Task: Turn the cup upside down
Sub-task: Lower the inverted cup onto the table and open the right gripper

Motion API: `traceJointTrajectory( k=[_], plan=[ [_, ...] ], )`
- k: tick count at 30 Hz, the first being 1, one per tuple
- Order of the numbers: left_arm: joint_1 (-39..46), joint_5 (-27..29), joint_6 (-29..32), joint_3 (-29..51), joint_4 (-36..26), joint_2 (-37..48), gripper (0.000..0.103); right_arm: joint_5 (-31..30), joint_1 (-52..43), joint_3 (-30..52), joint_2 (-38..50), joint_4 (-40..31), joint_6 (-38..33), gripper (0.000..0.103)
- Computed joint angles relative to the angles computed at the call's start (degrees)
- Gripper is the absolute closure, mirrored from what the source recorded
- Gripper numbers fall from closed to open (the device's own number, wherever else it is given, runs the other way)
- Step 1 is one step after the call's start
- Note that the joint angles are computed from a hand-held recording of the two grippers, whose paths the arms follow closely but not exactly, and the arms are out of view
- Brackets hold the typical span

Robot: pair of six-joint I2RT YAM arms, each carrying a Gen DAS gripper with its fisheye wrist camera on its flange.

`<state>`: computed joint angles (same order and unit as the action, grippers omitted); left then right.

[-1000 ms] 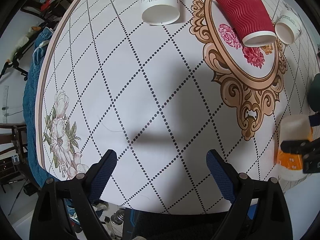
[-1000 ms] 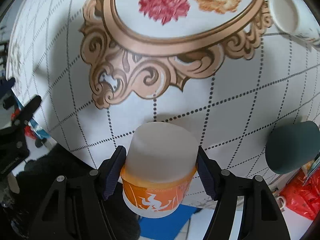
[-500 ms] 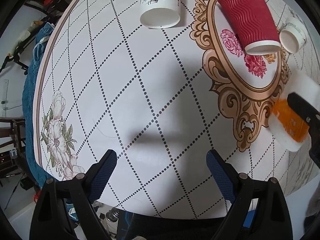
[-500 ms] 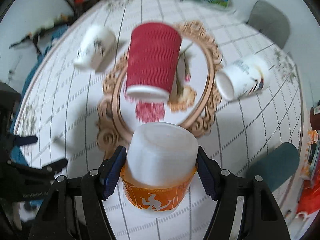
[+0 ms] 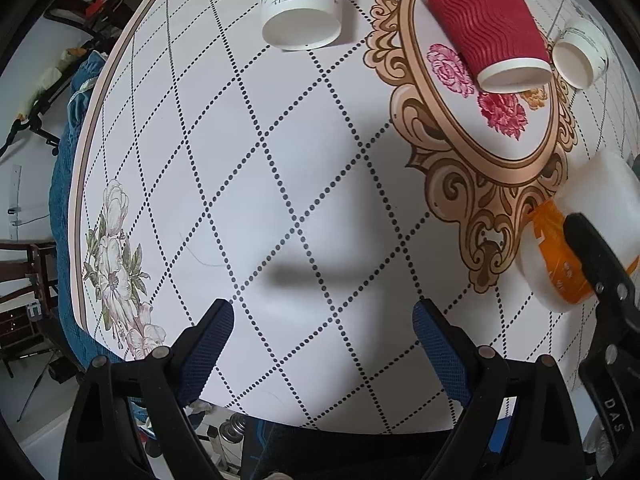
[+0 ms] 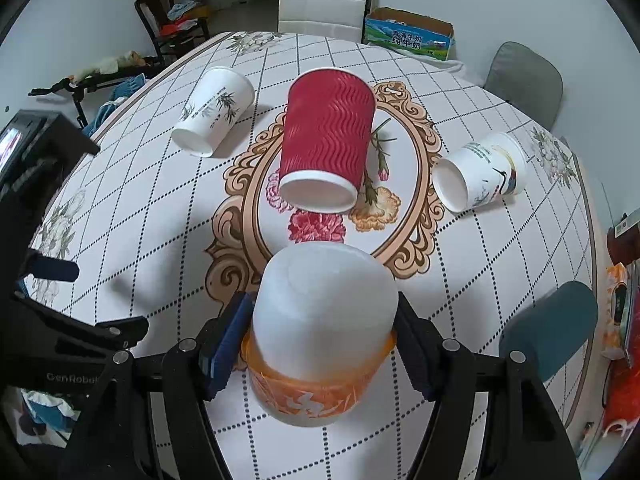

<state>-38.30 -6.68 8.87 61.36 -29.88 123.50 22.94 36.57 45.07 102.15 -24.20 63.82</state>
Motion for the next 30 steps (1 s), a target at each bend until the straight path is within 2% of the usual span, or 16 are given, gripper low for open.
traceJointTrajectory(
  k=[10,20,22,26,28,30],
  plan=[
    [-0.1,-0.5,-1.0,-5.0,2.1,-3.7,0.011,-2.1,3.2,-2.0,-1.1,-0.2,3.6,0.031],
    [-3.4,-0.8,-5.0,-12.7,3.3,-13.5,0.011,-4.2,5.4,-5.7,-5.4,0.2,9.1,0.030],
    [-3.8,-0.9,-5.5,-14.2,3.5,-15.7,0.011,-3.9,6.2,-6.5,-7.5,-0.4,10.6,0.027],
    [-5.8,-1.3,-6.9,-17.3,2.7,-22.5,0.011,-3.0,8.3,-7.0,-12.4,-4.9,15.4,0.020],
    [-6.8,-1.4,-7.3,-18.2,2.0,-25.4,0.011,-2.2,10.4,-6.6,-15.7,-9.5,20.3,0.012],
    [-6.1,-0.9,-5.9,-17.9,1.6,-27.8,0.011,-1.2,12.9,-5.4,-18.0,-14.8,25.3,0.008]
  ],
)
